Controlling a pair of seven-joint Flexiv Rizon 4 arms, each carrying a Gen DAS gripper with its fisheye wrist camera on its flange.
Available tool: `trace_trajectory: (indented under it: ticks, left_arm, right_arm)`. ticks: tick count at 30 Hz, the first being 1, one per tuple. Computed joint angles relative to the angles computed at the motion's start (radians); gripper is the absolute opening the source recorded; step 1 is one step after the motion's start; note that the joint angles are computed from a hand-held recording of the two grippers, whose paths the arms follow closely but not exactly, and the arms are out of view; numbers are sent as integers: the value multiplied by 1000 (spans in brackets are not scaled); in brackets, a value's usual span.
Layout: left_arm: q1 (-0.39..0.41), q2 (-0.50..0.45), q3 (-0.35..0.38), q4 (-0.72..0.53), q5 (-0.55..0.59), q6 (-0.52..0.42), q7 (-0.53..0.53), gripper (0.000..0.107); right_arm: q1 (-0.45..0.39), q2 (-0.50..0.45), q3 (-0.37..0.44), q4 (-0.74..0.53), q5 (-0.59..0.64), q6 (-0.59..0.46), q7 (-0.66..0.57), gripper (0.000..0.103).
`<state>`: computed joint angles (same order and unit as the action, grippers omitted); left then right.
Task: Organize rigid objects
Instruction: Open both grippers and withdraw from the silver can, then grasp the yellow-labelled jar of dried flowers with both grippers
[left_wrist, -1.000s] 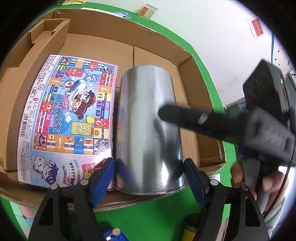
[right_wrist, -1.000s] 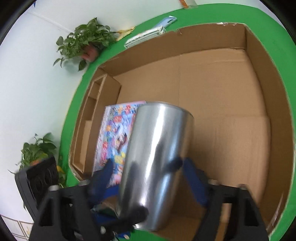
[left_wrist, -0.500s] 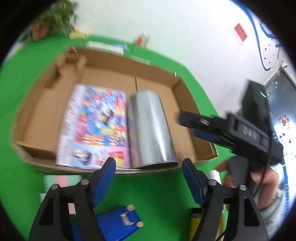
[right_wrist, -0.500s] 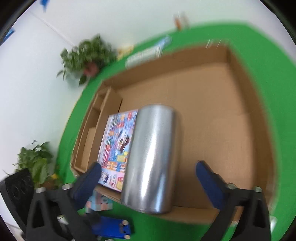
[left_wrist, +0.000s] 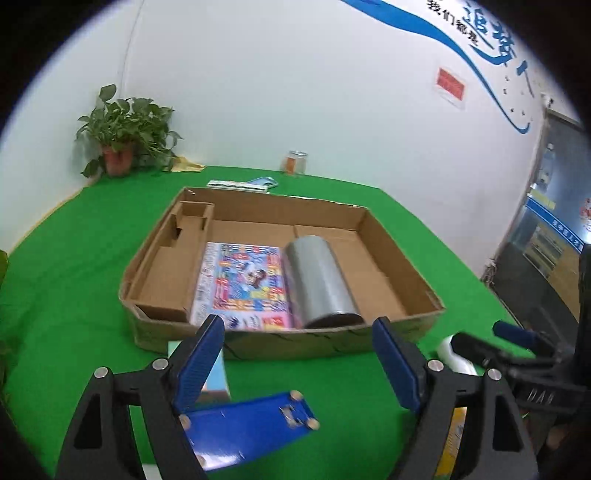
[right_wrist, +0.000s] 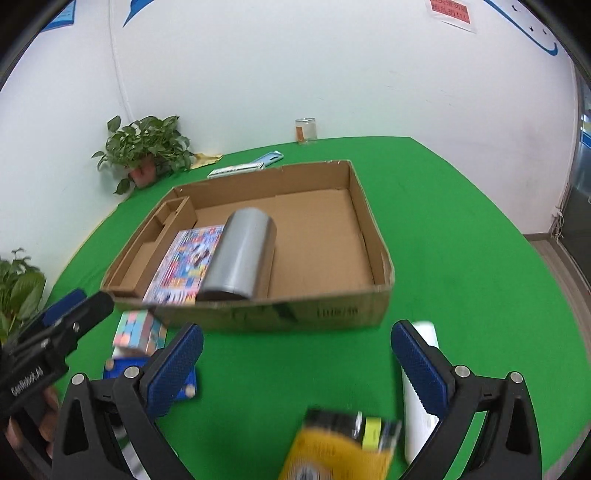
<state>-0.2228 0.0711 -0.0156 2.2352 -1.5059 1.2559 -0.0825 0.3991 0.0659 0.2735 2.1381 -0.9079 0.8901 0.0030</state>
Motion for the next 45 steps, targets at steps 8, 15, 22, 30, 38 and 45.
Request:
trace_trajectory:
  ticks: [8, 15, 22, 30, 38, 45]
  left_arm:
    - [-51, 69, -16, 84, -79, 36, 55, 81]
    - [-72, 102, -34, 117, -148, 88, 98, 81]
    - [-57, 117, -2, 145, -9, 18, -27, 81]
    - [-61, 126, 1, 156, -2, -14, -37, 82]
    - [-47, 105, 13, 162, 102, -52, -120, 82]
    - [33, 49, 63, 117, 356, -338, -309, 82]
  right_arm:
    - [26, 124, 80, 121, -5, -89, 68, 102]
    - [28, 170, 106, 179, -7, -91, 99, 102]
    - [16, 182, 102, 199, -26, -54, 110, 102]
    - [7, 193, 104, 209, -35, -26, 91, 102]
    - [8, 190, 108, 223, -18, -25, 88, 102]
    - [-8, 232, 92, 293, 80, 54, 83, 102]
